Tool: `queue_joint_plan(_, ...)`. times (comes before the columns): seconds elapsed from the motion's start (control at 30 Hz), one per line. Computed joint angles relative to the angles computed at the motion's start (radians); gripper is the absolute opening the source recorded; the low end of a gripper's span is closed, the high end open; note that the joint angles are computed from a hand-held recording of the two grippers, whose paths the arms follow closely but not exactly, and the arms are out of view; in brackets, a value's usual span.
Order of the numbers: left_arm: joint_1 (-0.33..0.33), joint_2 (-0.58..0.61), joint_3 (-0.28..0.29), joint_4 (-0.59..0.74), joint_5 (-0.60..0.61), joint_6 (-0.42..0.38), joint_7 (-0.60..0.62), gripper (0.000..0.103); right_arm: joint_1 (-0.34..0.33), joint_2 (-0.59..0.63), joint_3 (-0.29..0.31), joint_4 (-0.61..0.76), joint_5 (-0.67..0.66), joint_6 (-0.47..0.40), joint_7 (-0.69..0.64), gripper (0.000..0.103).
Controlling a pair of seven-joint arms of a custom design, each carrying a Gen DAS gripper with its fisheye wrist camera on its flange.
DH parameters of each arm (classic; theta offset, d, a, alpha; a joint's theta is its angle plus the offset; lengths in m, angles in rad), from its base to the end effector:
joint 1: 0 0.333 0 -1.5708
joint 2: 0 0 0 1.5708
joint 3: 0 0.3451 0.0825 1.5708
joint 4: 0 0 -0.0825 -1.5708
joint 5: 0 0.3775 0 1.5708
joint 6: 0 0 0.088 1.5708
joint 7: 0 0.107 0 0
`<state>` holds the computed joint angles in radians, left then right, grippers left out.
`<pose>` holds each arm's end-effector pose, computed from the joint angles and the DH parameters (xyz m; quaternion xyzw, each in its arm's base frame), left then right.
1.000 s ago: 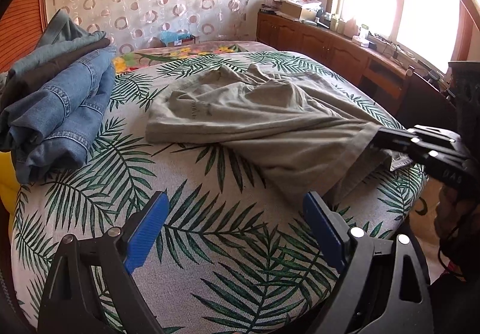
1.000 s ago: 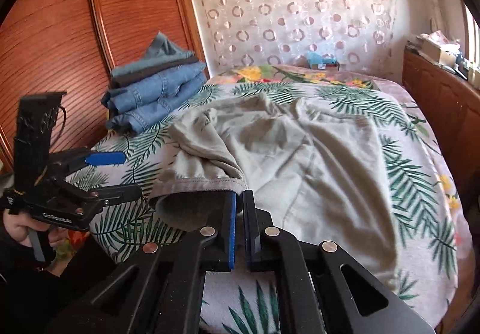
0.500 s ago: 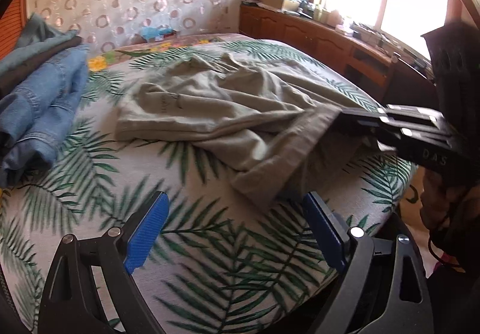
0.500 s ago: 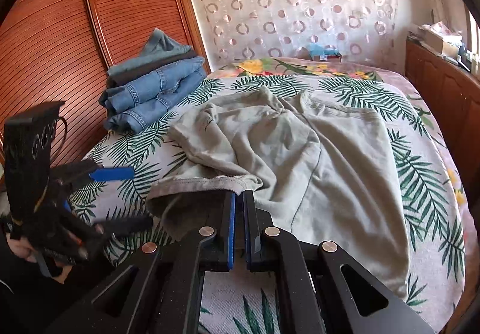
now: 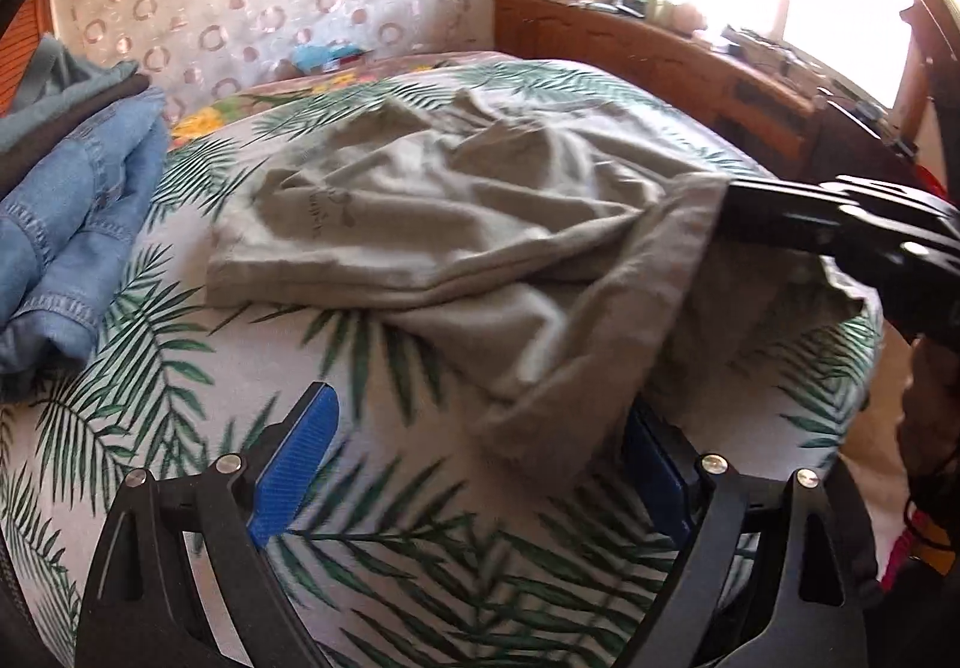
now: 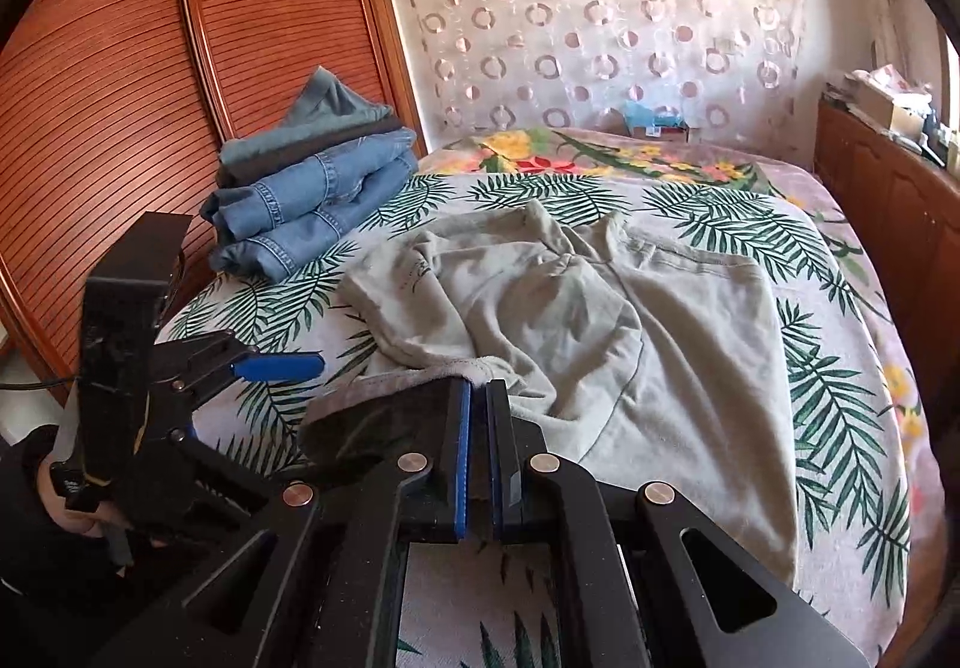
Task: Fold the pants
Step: 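Grasp the pants leg edge with the right tool and lift it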
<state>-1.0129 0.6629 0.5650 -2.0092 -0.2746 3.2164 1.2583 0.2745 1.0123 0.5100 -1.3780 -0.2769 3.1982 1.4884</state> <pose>0.5859 -0.3017 0.2722 -0.6414 0.6849 -0.2585 0.2298 0.6453 0.4687 0.2803 -0.8114 0.3638 -0.1058 0.4450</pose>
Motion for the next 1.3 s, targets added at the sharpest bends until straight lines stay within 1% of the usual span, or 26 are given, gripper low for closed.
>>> queue_joint_plan(0.07,-0.004,-0.002,0.009,-0.01,-0.004,0.001,-0.007,0.091,0.002,0.007,0.003,0.016,0.002,-0.023,-0.006,0.004)
queue_joint_plan(0.1,-0.017,0.0,0.026,-0.015,-0.009,0.0,-0.013,0.091,0.007,0.009,-0.001,0.024,0.005,-0.036,-0.011,0.005)
queue_joint_plan(0.23,-0.047,0.008,0.064,-0.025,-0.016,0.002,-0.022,0.091,0.02,0.005,-0.011,0.031,0.028,-0.05,-0.028,0.005)
queue_joint_plan(0.37,-0.048,0.001,0.063,-0.037,-0.023,0.008,-0.012,0.091,0.042,-0.015,-0.048,0.016,0.045,-0.054,-0.029,0.013)
queue_joint_plan(0.43,-0.036,-0.005,0.049,-0.042,-0.027,0.016,-0.003,0.091,0.057,-0.014,-0.068,0.028,0.054,-0.062,-0.023,0.017)
queue_joint_plan(0.5,-0.029,-0.007,0.041,-0.044,-0.036,0.018,0.004,0.091,0.057,-0.005,-0.063,0.045,0.061,-0.07,-0.031,0.021)
queue_joint_plan(0.57,-0.023,-0.013,0.032,-0.049,-0.043,0.023,0.013,0.091,0.065,-0.002,-0.069,0.052,0.066,-0.064,-0.034,0.021)
queue_joint_plan(0.6,-0.021,-0.013,0.029,-0.048,-0.046,0.024,0.019,0.091,0.067,0.0,-0.067,0.054,0.065,-0.057,-0.039,0.021)
queue_joint_plan(0.67,-0.022,-0.015,0.026,-0.051,-0.052,0.031,0.03,0.091,0.057,0.01,-0.044,0.057,0.055,-0.049,-0.062,0.021)
queue_joint_plan(0.7,-0.018,-0.019,0.019,-0.055,-0.056,0.039,0.038,0.091,0.049,0.015,-0.028,0.057,0.051,-0.045,-0.075,0.017)
queue_joint_plan(0.73,-0.013,-0.024,0.01,-0.059,-0.061,0.045,0.048,0.091,0.034,0.025,-0.001,0.061,0.045,-0.05,-0.093,0.009)
queue_joint_plan(0.77,-0.011,-0.028,0.004,-0.062,-0.069,0.05,0.057,0.091,0.021,0.031,0.022,0.061,0.041,-0.049,-0.112,0.005)
queue_joint_plan(0.9,-0.014,-0.044,-0.006,-0.076,-0.107,0.07,0.097,0.091,-0.008,0.025,0.056,0.027,0.031,0.002,-0.134,0.004)
queue_joint_plan(1.0,-0.021,-0.061,-0.012,-0.091,-0.142,0.095,0.133,0.091,-0.04,0.004,0.077,-0.019,0.007,0.049,-0.115,0.004)
queue_joint_plan(1.07,-0.048,-0.068,0.008,-0.098,-0.171,0.103,0.156,0.091,-0.058,-0.016,0.081,-0.053,-0.019,0.078,-0.091,0.004)
queue_joint_plan(1.17,-0.05,-0.095,-0.008,-0.112,-0.203,0.133,0.196,0.091,-0.064,-0.057,0.059,-0.103,-0.056,0.129,-0.05,0.004)
queue_joint_plan(1.23,-0.029,-0.131,-0.049,-0.132,-0.209,0.178,0.228,0.091,-0.048,-0.088,0.018,-0.128,-0.067,0.161,-0.016,0.004)
queue_joint_plan(1.27,-0.022,-0.144,-0.063,-0.141,-0.215,0.195,0.242,0.091,-0.048,-0.098,0.007,-0.139,-0.074,0.169,-0.001,0.004)
queue_joint_plan(1.3,-0.027,-0.157,-0.066,-0.148,-0.227,0.21,0.257,0.091,-0.045,-0.107,-0.005,-0.148,-0.08,0.177,0.015,0.004)
